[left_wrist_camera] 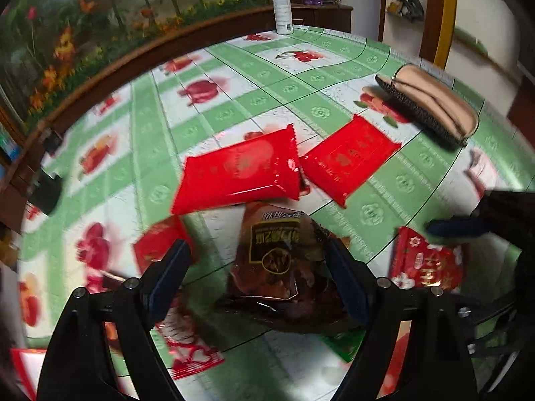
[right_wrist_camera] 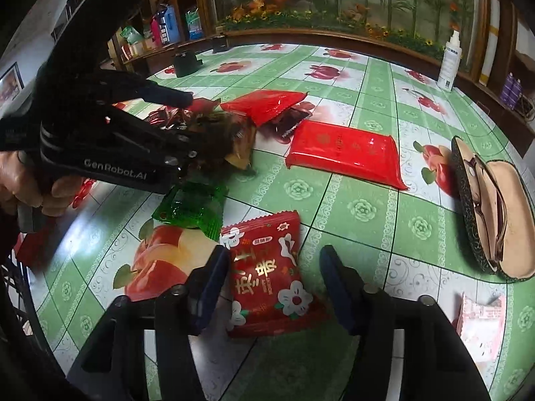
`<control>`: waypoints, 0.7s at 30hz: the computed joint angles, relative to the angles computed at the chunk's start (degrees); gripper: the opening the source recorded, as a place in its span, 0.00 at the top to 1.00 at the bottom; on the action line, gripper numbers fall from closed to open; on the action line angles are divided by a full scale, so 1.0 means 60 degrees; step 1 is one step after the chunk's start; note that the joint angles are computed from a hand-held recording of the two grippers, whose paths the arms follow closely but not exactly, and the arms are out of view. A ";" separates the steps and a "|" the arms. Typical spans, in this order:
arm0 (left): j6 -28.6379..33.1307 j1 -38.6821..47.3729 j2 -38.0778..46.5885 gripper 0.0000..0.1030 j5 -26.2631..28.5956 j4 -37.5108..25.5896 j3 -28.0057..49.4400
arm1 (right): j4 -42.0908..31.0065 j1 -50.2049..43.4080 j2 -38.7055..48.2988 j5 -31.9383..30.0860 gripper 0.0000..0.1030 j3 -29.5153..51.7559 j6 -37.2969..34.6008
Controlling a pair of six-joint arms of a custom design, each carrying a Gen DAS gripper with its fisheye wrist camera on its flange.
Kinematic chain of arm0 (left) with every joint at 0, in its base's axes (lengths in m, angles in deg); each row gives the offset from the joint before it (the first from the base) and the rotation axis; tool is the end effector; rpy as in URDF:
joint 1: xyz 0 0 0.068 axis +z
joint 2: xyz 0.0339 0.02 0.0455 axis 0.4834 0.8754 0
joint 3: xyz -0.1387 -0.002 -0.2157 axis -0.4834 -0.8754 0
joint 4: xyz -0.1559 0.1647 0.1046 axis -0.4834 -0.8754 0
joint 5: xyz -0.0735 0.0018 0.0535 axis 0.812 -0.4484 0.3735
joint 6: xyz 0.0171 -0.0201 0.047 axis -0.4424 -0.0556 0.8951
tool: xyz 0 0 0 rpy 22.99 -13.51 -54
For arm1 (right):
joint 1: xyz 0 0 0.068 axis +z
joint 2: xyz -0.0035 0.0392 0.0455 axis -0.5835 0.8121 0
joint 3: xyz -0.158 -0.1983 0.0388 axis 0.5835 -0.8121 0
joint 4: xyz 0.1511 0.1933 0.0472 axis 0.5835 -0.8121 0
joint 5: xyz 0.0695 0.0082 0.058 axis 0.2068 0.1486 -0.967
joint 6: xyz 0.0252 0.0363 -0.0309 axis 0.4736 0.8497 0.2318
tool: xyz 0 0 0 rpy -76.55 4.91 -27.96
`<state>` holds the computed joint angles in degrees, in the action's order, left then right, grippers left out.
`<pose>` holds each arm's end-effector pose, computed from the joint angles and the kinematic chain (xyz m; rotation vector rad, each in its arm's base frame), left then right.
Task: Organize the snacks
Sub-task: 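Close the left gripper on the brown packet and lift it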
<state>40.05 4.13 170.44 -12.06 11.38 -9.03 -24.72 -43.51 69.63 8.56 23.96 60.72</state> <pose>0.3452 -0.1615 0.1527 0.8840 2.3968 -0.1381 0.2301 -0.0217 0.1310 -0.3288 2.4741 0.1667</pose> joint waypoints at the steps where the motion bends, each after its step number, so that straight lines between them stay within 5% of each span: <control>1: -0.0062 0.0024 0.0096 0.20 0.0131 -0.0102 0.0099 | 0.0126 0.0084 -0.0001 0.0170 0.51 -0.0045 0.0059; 4: 0.0013 -0.0049 0.0350 0.32 0.0490 -0.0363 0.0261 | 0.0128 0.0255 -0.0022 0.0469 0.55 -0.0040 0.0120; 11: -0.0392 0.0147 0.0144 0.42 0.1187 -0.0315 -0.0033 | 0.0202 0.0265 -0.0422 0.0461 0.60 -0.0397 0.0273; 21: -0.0538 0.0274 -0.1674 0.54 0.1786 0.0494 -0.2292 | -0.0612 0.0723 -0.1241 0.0603 0.63 -0.0628 0.1115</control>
